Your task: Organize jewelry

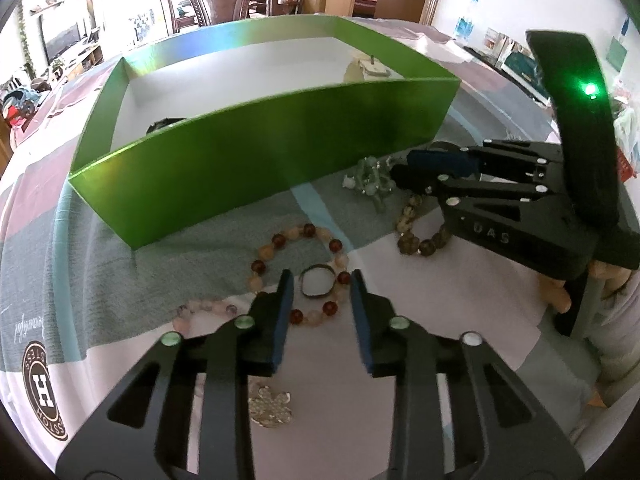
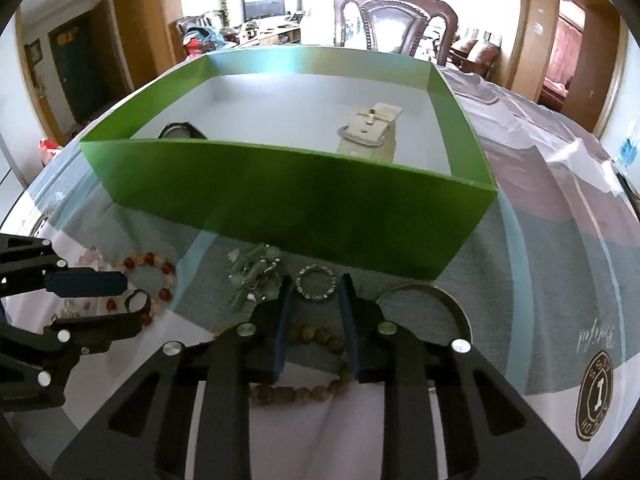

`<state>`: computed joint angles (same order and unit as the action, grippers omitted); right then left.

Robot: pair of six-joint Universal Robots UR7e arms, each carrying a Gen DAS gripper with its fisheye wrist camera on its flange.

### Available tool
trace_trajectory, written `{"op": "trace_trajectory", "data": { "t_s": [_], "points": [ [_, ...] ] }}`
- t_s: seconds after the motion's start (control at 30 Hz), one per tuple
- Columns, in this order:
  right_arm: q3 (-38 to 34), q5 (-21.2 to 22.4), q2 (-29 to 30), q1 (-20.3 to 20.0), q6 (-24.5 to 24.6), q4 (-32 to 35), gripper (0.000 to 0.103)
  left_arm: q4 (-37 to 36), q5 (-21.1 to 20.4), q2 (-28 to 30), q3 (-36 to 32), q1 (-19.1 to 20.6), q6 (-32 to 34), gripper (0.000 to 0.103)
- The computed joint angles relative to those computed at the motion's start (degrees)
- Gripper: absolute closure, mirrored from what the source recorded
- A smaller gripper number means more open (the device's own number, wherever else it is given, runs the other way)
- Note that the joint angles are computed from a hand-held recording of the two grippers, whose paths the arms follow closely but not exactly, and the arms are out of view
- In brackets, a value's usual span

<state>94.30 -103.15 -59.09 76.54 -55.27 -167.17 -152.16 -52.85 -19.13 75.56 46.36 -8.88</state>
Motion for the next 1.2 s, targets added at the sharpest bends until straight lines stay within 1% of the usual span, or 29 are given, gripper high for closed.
{"op": "trace_trajectory", "data": {
  "t_s": [0.1, 0.13, 0.23, 0.33, 0.43, 0.53, 0.63, 0.67, 0.8, 1.13, 1.2],
  "points": [
    [0.5, -0.3, -0.4, 0.1, -0.3, 0.2, 0.084, -0.4, -0.2, -0.1, 0.1, 0.1, -0.1, 0.084],
    [0.5, -0.2, -0.6, 0.0, -0.2, 0.7, 0.084, -0.9, -0.1, -0.2, 0.3, 0.1, -0.2, 0.090],
    [0.5, 0.2, -1.0, -0.1, 0.4, 1.7, 0.084, -2.6, -0.1, -0.5, 0.8, 0.1, -0.3, 0.094],
    [0.8, 0.8, -1.4, -0.1, 0.8, 1.7, 0.084, -4.1, -0.3, -0.9, 1.4, 0.1, 0.0, 0.094],
    [0.6, 0.8, -1.5, -0.2, 1.3, 2.1, 0.084, -3.1, 0.2, -0.8, 1.0, 0.3, -1.4, 0.093],
    [0.3, 0.0, -1.2, -0.1, 1.9, 2.9, 0.084, -1.2, 0.4, -0.5, 0.2, 0.5, -2.0, 0.087],
    [0.4, 0.0, -1.3, -0.2, 1.8, 2.8, 0.084, -1.9, 0.1, -0.5, 0.5, 0.4, -1.4, 0.080],
    [0.4, 0.0, -1.3, -0.2, 1.8, 2.8, 0.084, -2.1, 0.0, -0.5, 0.5, 0.4, -1.3, 0.079],
    [0.5, -0.2, -1.3, -0.1, 1.4, 2.5, 0.084, -2.3, -0.5, -0.3, 0.2, 0.7, -1.4, 0.079],
    [0.9, -0.7, -1.1, 0.1, 0.7, 1.4, 0.084, -2.2, 2.7, 1.6, -1.4, 0.0, -0.5, 0.079],
    [1.2, -1.0, -1.1, 0.2, 0.5, 0.9, 0.084, -2.1, 3.6, 1.9, -1.5, -0.2, -0.4, 0.084]
  ]
}}
